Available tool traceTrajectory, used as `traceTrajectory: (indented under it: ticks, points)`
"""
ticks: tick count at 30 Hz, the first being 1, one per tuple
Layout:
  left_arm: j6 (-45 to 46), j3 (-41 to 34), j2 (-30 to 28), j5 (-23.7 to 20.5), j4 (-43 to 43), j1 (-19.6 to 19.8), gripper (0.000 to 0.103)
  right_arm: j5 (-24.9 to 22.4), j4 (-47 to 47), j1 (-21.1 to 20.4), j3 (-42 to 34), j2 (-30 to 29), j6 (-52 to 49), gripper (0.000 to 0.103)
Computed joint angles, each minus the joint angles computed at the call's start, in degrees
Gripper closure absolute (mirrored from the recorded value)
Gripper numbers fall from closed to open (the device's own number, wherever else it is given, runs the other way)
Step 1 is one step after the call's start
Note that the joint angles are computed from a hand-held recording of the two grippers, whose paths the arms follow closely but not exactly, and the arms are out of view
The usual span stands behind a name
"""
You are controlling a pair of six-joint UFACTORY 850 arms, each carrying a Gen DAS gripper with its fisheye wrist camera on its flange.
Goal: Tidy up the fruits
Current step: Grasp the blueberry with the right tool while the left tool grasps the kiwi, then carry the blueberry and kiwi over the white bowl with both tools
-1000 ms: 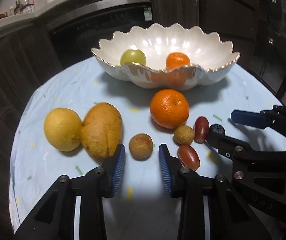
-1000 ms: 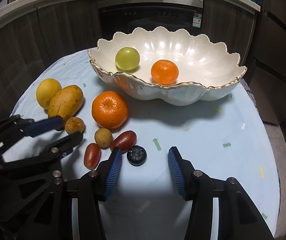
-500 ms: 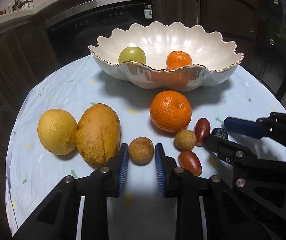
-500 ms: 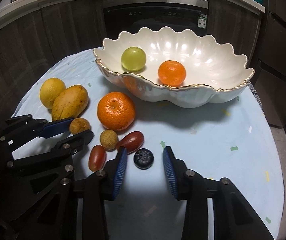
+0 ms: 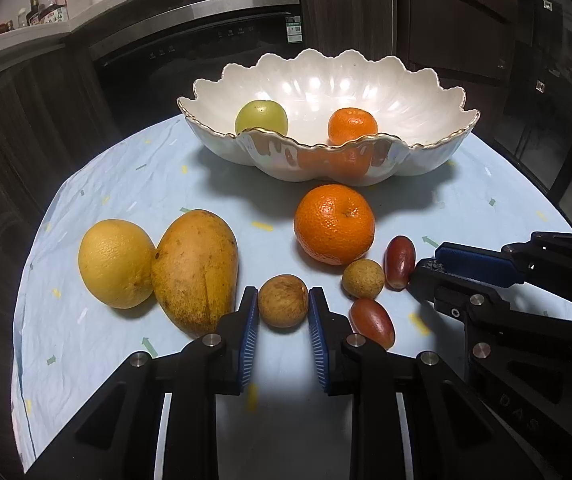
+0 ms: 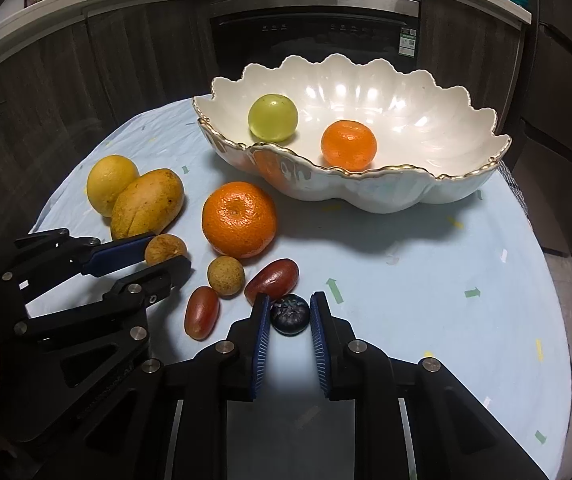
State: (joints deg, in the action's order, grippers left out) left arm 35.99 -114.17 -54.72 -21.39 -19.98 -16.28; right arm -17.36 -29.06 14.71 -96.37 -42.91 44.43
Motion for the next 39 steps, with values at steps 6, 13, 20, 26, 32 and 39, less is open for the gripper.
traceTrajectory:
  ticks: [6, 13, 20, 26, 32, 39]
  points:
    - [0.7, 0.8, 0.7, 0.3, -1.0, 0.0, 0.077, 0.1, -2.1, 0.0, 1.0, 0.8, 2.5, 0.081]
    - [2.4, 2.7, 2.3, 1.4, -2.7, 0.1, 0.077, 0.3, -5.0, 0.2, 1.9, 1.8, 5.6, 0.081]
    - [3.8, 3.9, 3.7, 2.6, -4.0, 0.0, 0.077, 0.6, -9.9, 0.3, 3.1, 3.4, 10.1, 0.081]
    - [4.6, 4.1, 4.5, 3.5, -4.9, -0.2, 0.077, 0.6, -15.2, 0.1, 3.4, 4.5, 14.7, 0.081]
    - [6.3, 3.2, 4.8, 3.8, -6.7, -0.5, 0.077, 0.3, -21.2, -0.4, 3.2, 5.4, 20.3, 0.081]
    - [7.4, 0.0, 3.6, 3.2, -8.1, -0.8, 0.077, 0.2, -25.3, -1.3, 2.4, 5.8, 23.9, 0.081]
